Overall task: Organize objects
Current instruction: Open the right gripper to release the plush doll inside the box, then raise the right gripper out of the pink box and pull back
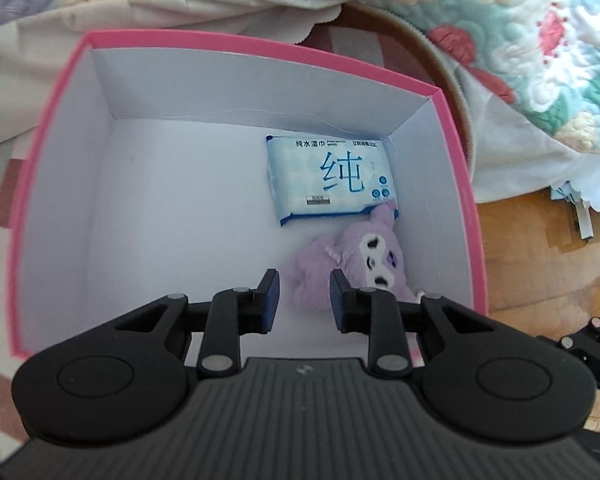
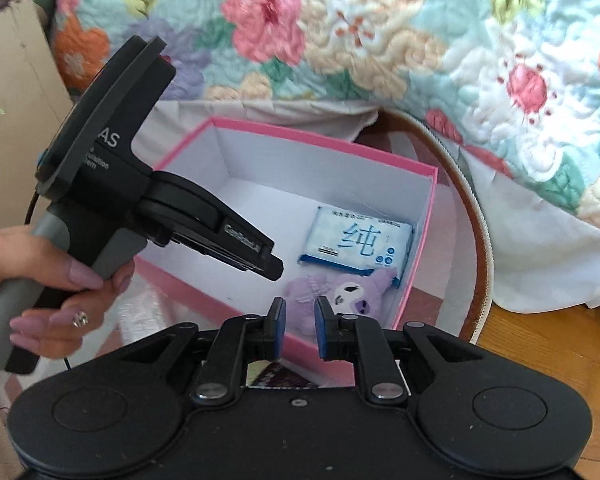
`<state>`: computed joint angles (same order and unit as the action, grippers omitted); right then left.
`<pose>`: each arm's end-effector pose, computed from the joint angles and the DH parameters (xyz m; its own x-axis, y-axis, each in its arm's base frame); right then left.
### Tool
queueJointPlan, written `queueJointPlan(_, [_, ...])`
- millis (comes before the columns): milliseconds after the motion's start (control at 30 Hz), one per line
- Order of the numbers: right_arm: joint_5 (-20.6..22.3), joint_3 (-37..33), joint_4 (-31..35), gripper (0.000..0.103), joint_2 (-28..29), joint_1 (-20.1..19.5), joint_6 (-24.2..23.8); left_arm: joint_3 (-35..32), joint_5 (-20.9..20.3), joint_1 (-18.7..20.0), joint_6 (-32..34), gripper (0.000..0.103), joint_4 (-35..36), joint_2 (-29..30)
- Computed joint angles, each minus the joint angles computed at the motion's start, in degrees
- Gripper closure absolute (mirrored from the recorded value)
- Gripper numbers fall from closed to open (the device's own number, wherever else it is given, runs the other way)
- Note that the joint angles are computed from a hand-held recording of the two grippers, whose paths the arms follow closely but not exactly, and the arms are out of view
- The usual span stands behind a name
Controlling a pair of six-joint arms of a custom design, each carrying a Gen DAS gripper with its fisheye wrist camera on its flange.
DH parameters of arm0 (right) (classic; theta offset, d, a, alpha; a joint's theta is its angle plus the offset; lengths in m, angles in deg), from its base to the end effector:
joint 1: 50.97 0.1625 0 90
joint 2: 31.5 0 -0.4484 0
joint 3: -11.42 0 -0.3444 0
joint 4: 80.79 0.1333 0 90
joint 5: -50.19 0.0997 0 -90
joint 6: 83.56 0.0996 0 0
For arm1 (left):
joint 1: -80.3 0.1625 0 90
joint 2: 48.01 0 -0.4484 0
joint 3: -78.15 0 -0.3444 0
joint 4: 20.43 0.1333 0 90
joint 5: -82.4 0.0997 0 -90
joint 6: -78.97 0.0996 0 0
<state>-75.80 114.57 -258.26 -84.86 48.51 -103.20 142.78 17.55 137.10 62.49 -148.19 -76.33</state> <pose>0.1756 -0.5973 0.2564 -0.7635 -0.0542 0.6435 -0.4109 0.8095 -0.4194 -0.2770 -0.7440 0.0837 -0.8873 0.2294 -0.4002 0.3084 0.9402 -0.1448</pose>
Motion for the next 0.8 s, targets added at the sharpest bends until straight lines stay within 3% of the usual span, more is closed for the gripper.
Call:
queueJointPlan(333, [-1.0, 2.8, 0.2, 0.072, -1.2, 3.6, 2.4, 11.7, -0.5, -2.8, -0.8, 0.07, -2.9, -9.2])
queueJointPlan(533, [-2.6, 4.2, 0.4, 0.069, -1.7, 5.5, 3.6, 16.6, 2.4, -5.0, -0.1, 0.068, -3.8, -12.8])
queueJointPlan(800, [-6.1, 4.2, 3.0, 0.057, -2.4, 8.2, 6.8, 20.5, 7.3, -8.4, 4.3, 0.049, -2.5, -17.9])
